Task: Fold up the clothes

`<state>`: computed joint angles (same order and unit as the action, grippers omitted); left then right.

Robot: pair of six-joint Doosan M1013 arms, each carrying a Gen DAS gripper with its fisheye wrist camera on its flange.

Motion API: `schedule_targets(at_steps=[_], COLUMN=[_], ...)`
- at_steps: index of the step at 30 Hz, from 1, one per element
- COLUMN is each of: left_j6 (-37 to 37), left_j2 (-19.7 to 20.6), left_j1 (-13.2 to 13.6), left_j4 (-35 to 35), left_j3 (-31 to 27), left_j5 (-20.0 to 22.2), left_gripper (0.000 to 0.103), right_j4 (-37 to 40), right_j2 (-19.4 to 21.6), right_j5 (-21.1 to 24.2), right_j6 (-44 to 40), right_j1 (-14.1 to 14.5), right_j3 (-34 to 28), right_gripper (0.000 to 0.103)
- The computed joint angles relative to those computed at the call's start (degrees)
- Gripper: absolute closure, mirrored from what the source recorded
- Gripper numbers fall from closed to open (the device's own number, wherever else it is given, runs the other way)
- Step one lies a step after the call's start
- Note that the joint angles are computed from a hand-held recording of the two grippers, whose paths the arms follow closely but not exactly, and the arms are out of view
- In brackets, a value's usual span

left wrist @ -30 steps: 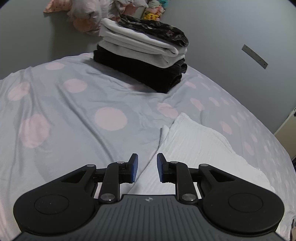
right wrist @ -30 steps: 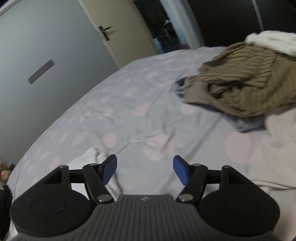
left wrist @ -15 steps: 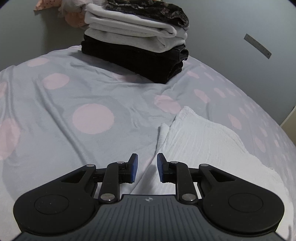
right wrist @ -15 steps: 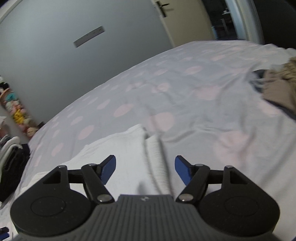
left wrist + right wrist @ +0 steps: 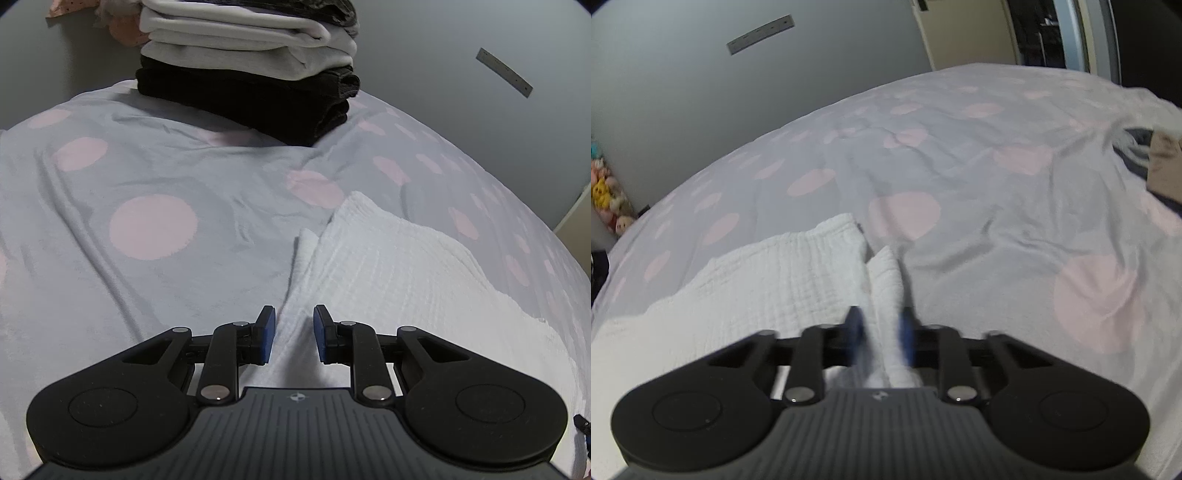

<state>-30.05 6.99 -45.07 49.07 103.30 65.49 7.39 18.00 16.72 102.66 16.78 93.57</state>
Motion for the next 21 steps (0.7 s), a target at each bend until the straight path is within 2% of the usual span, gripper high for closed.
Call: schedule_targets(at_steps=[1, 3, 8, 10, 11, 14, 16, 21], left_j6=[0.0, -0.4, -3.2, -4.5, -5.2, -7.2, -8.4, -10.6], left_j2=[0.0, -0.2, -1.2, -1.6, -1.9, -2.8, -3.3, -5.2], left_j1=[0.0, -0.1, -0.2, -0.2, -0.3, -0.6, -0.8, -0.8], left_j4=[0.0, 0.2, 1.3, 1.9, 2.3, 3.6, 4.6, 5.4], left_j3=[0.0, 0.1, 0.8, 1.2, 1.3, 1.9, 2.3, 3.4], left_j5=[0.1, 0.0, -0.8, -1.2, -1.5, -1.9, -1.7, -1.9], left_gripper=[0.078, 0.078, 0.078, 0.078, 0.078, 0.078, 0.078, 0.078], right_j4=[-1.9, -5.6, -1.2, 3.1, 4.2, -3.7, -5.7, -6.0], right_j2=[-0.2, -0.8, -3.0, -3.7, -4.1, -4.5, -4.5, -3.5], right_j5=[-0.4, -1.4, -5.0, -5.9, -6.1, -6.9, -6.6, -5.4], right_j6=[1.6, 5.3, 0.0, -3.8, -5.0, 1.3, 3.5, 4.1], right_j1=[0.2, 0.6, 1.7, 2.6, 3.2, 5.7, 7.2, 11.4], right_j3=[0.2, 0.5, 1.4, 1.3, 1.1, 0.2, -0.7, -3.6], right_gripper=[0.092, 0.093, 0.095, 0.095, 0.095, 0.095, 0.095, 0.096])
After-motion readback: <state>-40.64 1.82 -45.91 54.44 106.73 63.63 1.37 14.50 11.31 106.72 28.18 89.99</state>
